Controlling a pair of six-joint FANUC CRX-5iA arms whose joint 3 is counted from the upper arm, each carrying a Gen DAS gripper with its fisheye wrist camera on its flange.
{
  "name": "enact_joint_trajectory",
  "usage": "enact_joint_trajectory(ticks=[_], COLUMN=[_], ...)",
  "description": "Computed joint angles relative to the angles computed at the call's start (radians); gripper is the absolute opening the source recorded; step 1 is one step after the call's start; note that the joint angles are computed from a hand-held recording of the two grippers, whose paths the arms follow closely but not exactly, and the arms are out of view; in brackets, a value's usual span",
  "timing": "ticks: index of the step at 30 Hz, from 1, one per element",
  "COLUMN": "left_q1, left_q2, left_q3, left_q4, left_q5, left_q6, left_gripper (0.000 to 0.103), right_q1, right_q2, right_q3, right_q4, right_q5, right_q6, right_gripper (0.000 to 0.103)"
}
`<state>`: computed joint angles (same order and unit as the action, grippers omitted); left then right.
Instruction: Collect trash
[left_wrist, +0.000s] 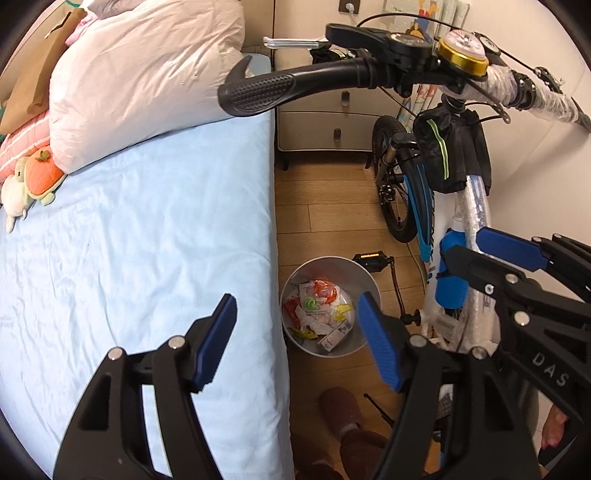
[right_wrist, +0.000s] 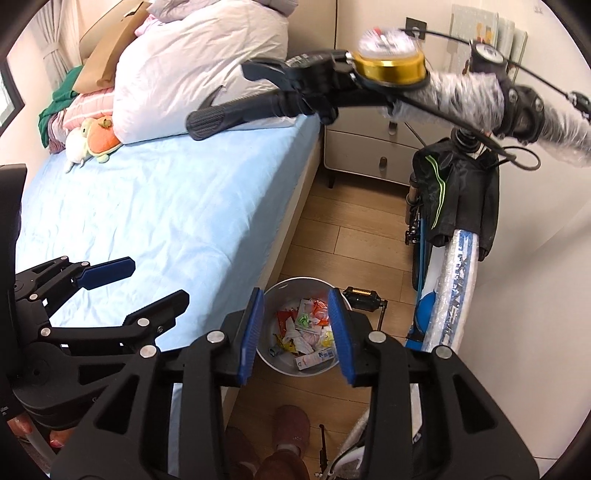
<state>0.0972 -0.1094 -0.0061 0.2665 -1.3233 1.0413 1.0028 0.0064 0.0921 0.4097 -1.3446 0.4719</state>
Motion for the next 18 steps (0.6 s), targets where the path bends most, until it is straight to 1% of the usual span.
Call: enact_joint_trajectory(ticks=[2,5,8,10,11,12,14,15,16,18], left_q1=[0.015,0.047,0.089,0.114,0.126,0.141,0.17,0.187,0.202,0.25], left_q2=[-0.009,-0.021,-0.03,-0.035,-0.036,-0.037,-0.037,-0.038,-0.036,-0.04], left_q3=[0.012,0.037,0.067,0.094,0.109,0.125,0.158,0.175,0.192,0.223], left_q4=[-0.004,-0.002,0.004,-0.002,-0.006,-0.011,-0.016,-0.02,-0.023,-0.016], left_q5=[-0.022,-0.063,-0.107,-0.137,-0.153,-0.169,-0.2,-0.217,-0.232,-0.266], left_q6=[0.009,0.019,0.028,0.036,0.041,0.046,0.055,0.058,0.064,0.06], left_gripper=[0.07,0.071,0.071,0.072,0.073,0.073,0.074,0.074,0.074,0.074], right_q1=[0.012,0.027,0.046,0.054,0.058,0.064,0.078,0.083,0.088,0.1], right_q2=[0.008,0.022,0.045,0.061,0.072,0.081,0.104,0.116,0.131,0.17], right_q3=[0.03,0.077,0.137,0.178,0.205,0.229,0.284,0.312,0.349,0.432], right_q4=[0.004,0.014,0.02,0.016,0.013,0.014,0.02,0.018,0.011,0.002], right_q5=[-0.028,-0.065,-0.102,-0.123,-0.135,-0.146,-0.169,-0.177,-0.188,-0.222], right_q6=[0.015,0.044,0.077,0.095,0.105,0.111,0.124,0.134,0.148,0.179], right_gripper=[0.036,0.045,0.047,0.05,0.056,0.064,0.072,0.074,0.075,0.083])
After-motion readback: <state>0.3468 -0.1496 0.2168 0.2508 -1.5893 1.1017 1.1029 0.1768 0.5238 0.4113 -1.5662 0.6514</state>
